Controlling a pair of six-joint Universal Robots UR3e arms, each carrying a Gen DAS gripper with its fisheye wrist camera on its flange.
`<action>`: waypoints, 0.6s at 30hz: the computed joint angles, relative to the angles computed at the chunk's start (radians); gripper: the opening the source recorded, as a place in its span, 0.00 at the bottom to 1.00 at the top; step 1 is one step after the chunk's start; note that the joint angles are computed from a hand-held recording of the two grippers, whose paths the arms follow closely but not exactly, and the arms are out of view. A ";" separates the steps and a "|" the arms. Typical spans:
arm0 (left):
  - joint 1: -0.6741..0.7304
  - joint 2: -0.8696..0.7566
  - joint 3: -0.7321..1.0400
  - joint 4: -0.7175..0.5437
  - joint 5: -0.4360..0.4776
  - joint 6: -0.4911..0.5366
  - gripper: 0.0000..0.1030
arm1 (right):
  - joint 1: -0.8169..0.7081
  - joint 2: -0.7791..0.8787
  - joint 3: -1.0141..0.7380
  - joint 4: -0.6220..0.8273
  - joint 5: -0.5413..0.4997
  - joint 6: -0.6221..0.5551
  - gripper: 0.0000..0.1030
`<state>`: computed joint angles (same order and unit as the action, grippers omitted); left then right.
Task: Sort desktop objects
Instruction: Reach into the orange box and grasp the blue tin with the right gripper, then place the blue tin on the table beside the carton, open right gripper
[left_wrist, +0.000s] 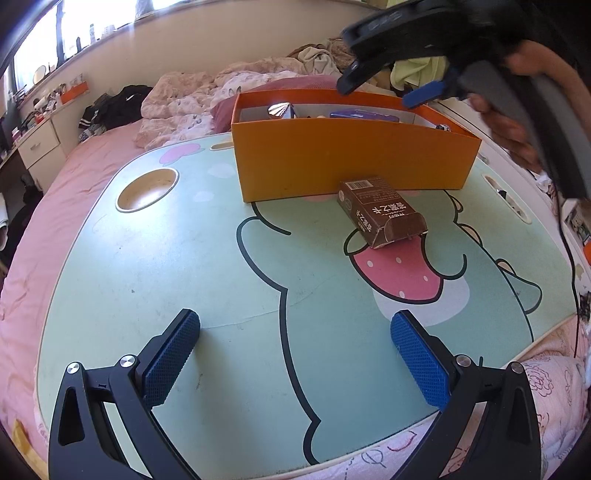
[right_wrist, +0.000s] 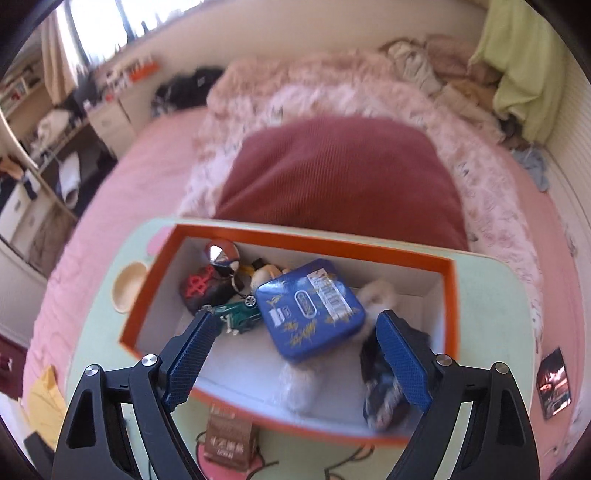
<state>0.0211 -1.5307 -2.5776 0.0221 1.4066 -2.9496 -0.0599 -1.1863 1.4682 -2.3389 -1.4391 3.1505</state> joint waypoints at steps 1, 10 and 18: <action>0.002 0.000 -0.001 0.001 -0.003 0.001 1.00 | 0.013 0.050 -0.064 0.039 -0.027 -0.010 0.87; -0.001 -0.008 -0.006 0.018 -0.002 -0.005 1.00 | 0.104 0.158 -0.114 0.023 -0.261 -0.047 0.66; 0.004 -0.008 -0.009 0.021 -0.007 0.000 1.00 | -0.008 -0.149 0.359 -0.486 -0.048 0.061 0.66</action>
